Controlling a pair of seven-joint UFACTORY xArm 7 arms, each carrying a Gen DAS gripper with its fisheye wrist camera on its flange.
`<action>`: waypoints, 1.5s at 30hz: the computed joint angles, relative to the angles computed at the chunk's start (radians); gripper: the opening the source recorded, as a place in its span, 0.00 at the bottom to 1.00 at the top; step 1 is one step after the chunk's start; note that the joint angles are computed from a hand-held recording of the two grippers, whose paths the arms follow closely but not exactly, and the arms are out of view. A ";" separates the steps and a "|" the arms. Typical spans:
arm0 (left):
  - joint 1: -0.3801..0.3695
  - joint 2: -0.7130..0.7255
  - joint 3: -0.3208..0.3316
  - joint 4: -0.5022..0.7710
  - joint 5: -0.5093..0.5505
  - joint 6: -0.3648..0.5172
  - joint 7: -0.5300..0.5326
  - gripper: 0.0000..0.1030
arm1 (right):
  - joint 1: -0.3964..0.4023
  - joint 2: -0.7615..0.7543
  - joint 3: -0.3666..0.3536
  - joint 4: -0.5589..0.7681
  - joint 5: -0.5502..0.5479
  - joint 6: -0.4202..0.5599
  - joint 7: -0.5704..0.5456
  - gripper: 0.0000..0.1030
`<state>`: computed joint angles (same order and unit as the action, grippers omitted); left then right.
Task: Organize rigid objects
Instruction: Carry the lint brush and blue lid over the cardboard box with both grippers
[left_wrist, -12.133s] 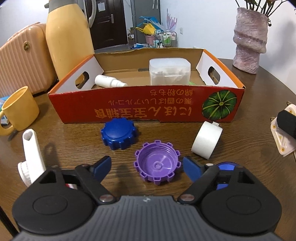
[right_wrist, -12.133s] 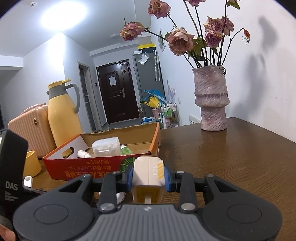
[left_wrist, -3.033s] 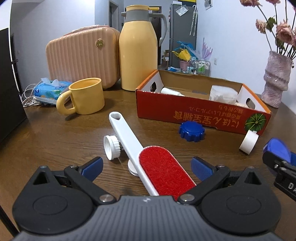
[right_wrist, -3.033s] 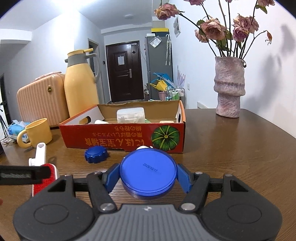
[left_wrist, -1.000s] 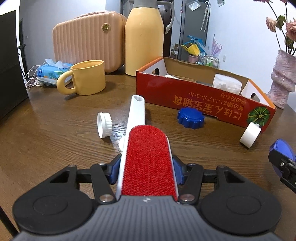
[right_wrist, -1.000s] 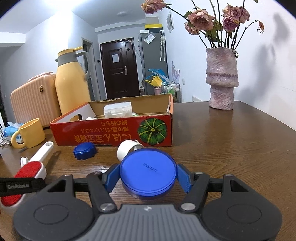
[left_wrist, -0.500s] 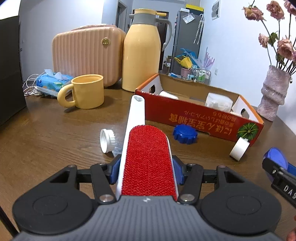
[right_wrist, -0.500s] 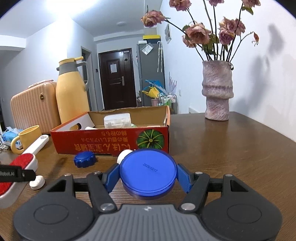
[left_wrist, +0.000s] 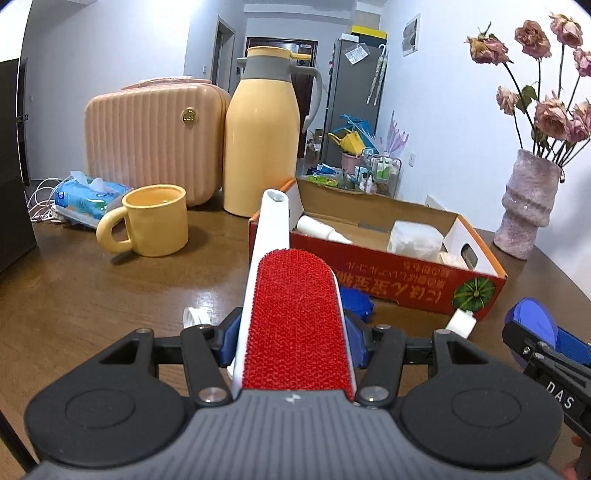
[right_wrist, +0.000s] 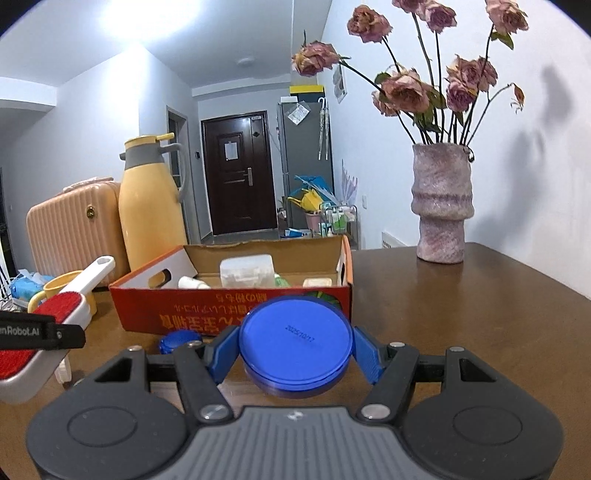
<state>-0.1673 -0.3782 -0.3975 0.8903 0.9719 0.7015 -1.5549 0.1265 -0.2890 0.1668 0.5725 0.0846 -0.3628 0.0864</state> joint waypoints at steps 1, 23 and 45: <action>0.003 0.004 0.001 0.006 0.005 0.000 0.000 0.55 | -0.006 0.004 0.006 0.005 0.004 -0.004 -0.003 0.63; -0.018 0.178 0.092 0.175 0.174 -0.020 -0.095 0.55 | 0.047 0.228 0.027 0.221 0.197 -0.114 -0.194 0.63; -0.078 0.355 0.230 0.360 0.266 -0.067 -0.127 0.55 | 0.168 0.449 -0.092 0.474 0.228 -0.110 -0.261 0.63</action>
